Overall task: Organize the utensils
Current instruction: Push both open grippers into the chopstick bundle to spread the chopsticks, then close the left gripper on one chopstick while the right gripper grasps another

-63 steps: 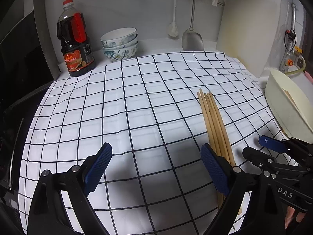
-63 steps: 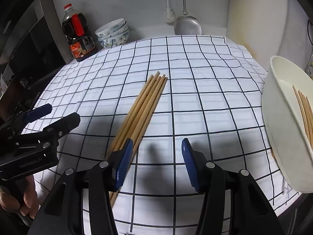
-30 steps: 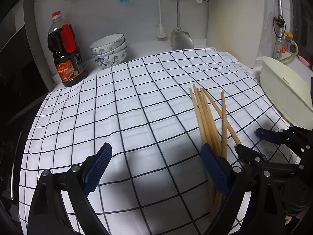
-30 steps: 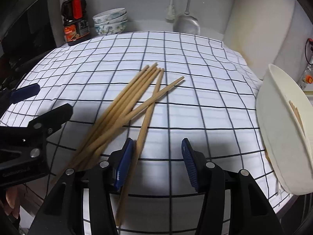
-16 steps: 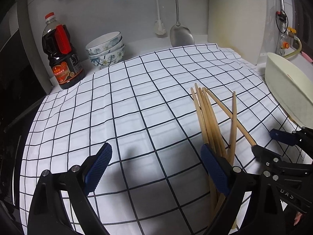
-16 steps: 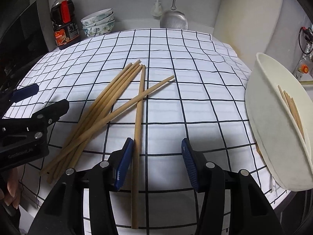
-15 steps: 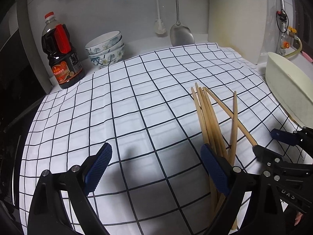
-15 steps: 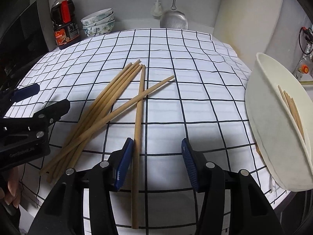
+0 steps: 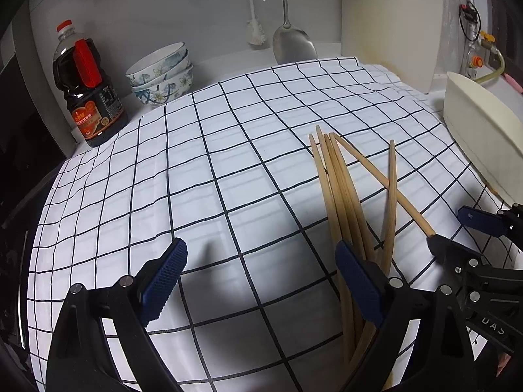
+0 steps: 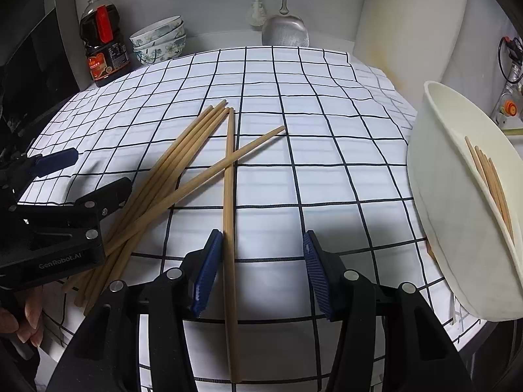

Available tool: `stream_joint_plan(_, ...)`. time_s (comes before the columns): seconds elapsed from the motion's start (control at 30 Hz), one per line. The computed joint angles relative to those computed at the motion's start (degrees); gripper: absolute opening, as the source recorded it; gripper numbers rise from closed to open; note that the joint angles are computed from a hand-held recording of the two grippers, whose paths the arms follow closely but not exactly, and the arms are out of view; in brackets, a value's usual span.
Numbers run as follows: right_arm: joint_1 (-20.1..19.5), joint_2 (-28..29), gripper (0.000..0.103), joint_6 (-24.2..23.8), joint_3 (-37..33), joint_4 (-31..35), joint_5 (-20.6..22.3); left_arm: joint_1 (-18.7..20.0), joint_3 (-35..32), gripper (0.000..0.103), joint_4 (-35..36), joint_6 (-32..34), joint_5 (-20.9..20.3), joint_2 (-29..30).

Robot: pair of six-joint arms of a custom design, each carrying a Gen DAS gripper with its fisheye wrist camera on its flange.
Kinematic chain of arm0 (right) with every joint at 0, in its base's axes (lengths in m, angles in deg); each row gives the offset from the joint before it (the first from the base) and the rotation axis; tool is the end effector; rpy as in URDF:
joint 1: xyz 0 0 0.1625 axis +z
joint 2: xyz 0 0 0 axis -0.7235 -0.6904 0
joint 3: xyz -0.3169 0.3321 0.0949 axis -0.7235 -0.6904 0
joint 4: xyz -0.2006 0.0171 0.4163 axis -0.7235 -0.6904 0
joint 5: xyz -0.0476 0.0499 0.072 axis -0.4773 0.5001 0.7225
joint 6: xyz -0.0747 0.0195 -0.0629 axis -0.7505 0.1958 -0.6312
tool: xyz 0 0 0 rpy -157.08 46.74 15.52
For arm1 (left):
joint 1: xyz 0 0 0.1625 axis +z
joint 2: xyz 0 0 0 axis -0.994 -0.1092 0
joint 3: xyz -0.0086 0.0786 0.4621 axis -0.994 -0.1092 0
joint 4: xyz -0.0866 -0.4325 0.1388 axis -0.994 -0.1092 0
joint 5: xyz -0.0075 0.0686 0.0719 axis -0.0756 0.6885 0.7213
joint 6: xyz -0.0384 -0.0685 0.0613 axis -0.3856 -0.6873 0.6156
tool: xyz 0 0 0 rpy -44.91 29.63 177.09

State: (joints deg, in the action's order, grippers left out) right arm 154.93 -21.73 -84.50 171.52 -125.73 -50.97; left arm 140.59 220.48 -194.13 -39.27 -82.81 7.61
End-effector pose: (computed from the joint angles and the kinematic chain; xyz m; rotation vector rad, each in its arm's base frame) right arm 0.2737 -0.5370 -0.0597 1.0798 -2.3608 0.4096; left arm -0.0406 -0.4771 0.1921 0.0075 2.0132 -0.8612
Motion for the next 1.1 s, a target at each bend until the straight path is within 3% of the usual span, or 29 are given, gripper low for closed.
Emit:
stream_joint_plan(0.4,-0.1,-0.1,0.049,-0.3,-0.1,0.4,0.2,-0.3,-0.1,0.09,0.4,0.9,0.0,0.6)
stream_joint_plan(0.5,-0.1,-0.1,0.049,-0.2,-0.1,0.6,0.4,0.6,-0.7,0.091,4.0,-0.6,-2.4,-0.5)
stream_joint_plan(0.73,-0.1,1.0,0.048,-1.7,-0.6,-1.1,1.4,2.4,-1.8,0.089,2.7,-0.1,-6.6,-1.3)
stream_joint_plan(0.8,0.1,0.8,0.032,-3.1,-0.3,-0.5,2.1,2.6,-1.7,0.08,0.8,1.1,-8.3,-1.3)
stream_joint_plan(0.87,0.7,1.1,0.007,-4.8,-0.2,-0.7,1.5,2.2,-1.5,0.064,-0.5,2.0,-8.4,-1.0)
stream_joint_plan(0.9,1.2,1.5,0.006,-6.0,-0.2,-1.3,0.7,2.1,-1.5,0.061,-0.8,2.2,-8.5,-0.8)
stream_joint_plan(1.07,1.1,1.6,0.006,-6.6,-0.2,-3.0,0.4,1.8,-1.5,0.01,-2.2,3.2,-8.8,-0.5)
stream_joint_plan(1.1,1.0,1.5,0.006,-7.0,0.0,-3.7,0.9,1.7,-1.5,0.007,-2.1,3.2,-8.4,-0.4)
